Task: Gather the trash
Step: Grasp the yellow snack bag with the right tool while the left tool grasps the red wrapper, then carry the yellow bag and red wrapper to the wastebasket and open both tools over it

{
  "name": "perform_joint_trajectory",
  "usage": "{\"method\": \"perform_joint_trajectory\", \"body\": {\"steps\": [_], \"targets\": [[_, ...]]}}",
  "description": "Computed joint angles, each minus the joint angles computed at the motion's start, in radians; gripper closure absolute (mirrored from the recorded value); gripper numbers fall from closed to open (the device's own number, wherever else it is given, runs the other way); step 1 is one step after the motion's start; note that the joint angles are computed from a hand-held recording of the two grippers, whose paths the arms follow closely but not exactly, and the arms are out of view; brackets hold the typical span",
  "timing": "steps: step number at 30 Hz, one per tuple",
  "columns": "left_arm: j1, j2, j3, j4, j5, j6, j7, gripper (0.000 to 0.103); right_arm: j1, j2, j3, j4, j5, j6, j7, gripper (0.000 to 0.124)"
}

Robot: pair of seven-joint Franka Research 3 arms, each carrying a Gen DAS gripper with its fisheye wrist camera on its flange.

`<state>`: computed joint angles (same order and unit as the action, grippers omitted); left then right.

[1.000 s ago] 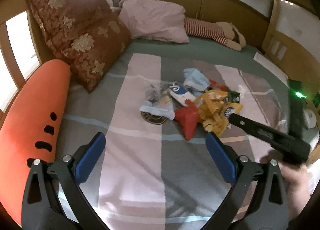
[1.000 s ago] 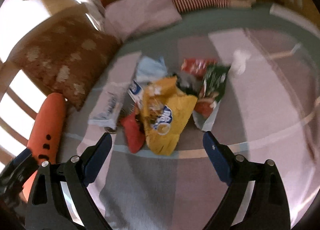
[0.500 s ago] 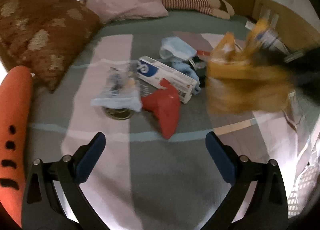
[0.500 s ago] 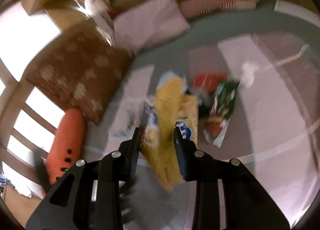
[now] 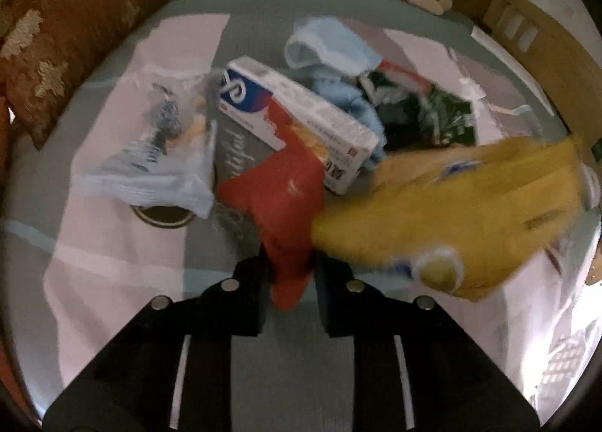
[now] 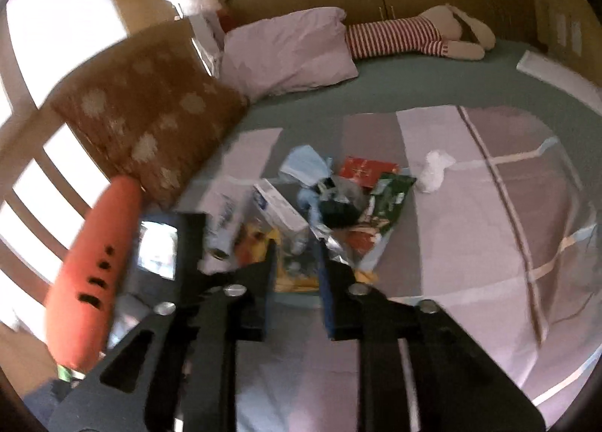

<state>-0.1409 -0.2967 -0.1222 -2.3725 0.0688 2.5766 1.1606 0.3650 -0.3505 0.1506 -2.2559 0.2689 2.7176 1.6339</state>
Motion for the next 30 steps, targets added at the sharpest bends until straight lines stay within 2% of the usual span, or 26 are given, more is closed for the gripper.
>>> {"method": "perform_joint_trajectory", "body": {"steps": [2,3,7,9,11,14,17,20,21,22,23,25,26,27,29,30], "targets": [[-0.012,-0.057,0.018,-0.017,-0.034,-0.014,0.026,0.082,-0.069,-0.015,0.057,-0.024,-0.11,0.041,0.086,0.043],[-0.022,-0.096,0.032,-0.029,-0.055,-0.018,0.048,0.082,-0.08,-0.015,0.065,-0.027,-0.136,0.044,0.102,0.04],[-0.042,-0.273,0.054,-0.072,-0.075,-0.017,0.098,0.082,-0.052,0.026,0.033,-0.003,-0.126,-0.02,0.092,0.04],[-0.032,-0.367,0.044,-0.111,-0.053,0.017,0.082,0.082,-0.046,0.048,0.03,0.013,-0.125,-0.058,0.105,0.04],[-0.049,-0.464,0.056,-0.165,-0.055,0.076,0.073,0.082,-0.045,0.071,0.034,0.03,-0.14,-0.095,0.131,0.04],[-0.019,-0.574,0.014,-0.23,-0.006,0.129,0.013,0.082,-0.032,0.111,0.031,0.064,-0.14,-0.191,0.169,0.04],[-0.021,-0.633,0.002,-0.272,0.026,0.14,-0.042,0.082,-0.015,0.159,0.02,0.097,-0.114,-0.293,0.211,0.04],[-0.048,-0.636,0.016,-0.276,0.046,0.123,-0.05,0.082,0.007,0.21,-0.007,0.124,-0.009,-0.396,0.206,0.04],[-0.048,-0.631,0.015,-0.274,0.055,0.123,-0.054,0.082,0.015,0.217,-0.016,0.12,0.043,-0.394,0.178,0.041],[-0.049,-0.636,0.022,-0.273,0.061,0.116,-0.052,0.082,0.021,0.213,-0.019,0.108,0.073,-0.365,0.151,0.047],[-0.049,-0.636,0.026,-0.273,0.064,0.116,-0.057,0.082,0.025,0.209,-0.017,0.105,0.072,-0.345,0.128,0.07],[-0.051,-0.628,0.037,-0.273,0.064,0.125,-0.064,0.082,0.031,0.189,-0.019,0.096,0.097,-0.315,0.093,0.088],[-0.049,-0.629,0.04,-0.274,0.066,0.127,-0.066,0.082,0.036,0.172,-0.024,0.089,0.128,-0.298,0.066,0.104],[-0.045,-0.63,0.04,-0.275,0.07,0.127,-0.069,0.082,0.043,0.147,-0.027,0.082,0.155,-0.279,0.035,0.111],[-0.048,-0.637,0.044,-0.277,0.07,0.121,-0.071,0.082,0.051,0.074,-0.014,0.049,0.152,-0.2,-0.009,0.112],[-0.048,-0.637,0.048,-0.277,0.071,0.12,-0.07,0.082,0.047,0.02,0.008,0.021,0.106,-0.14,-0.014,0.112]]}}
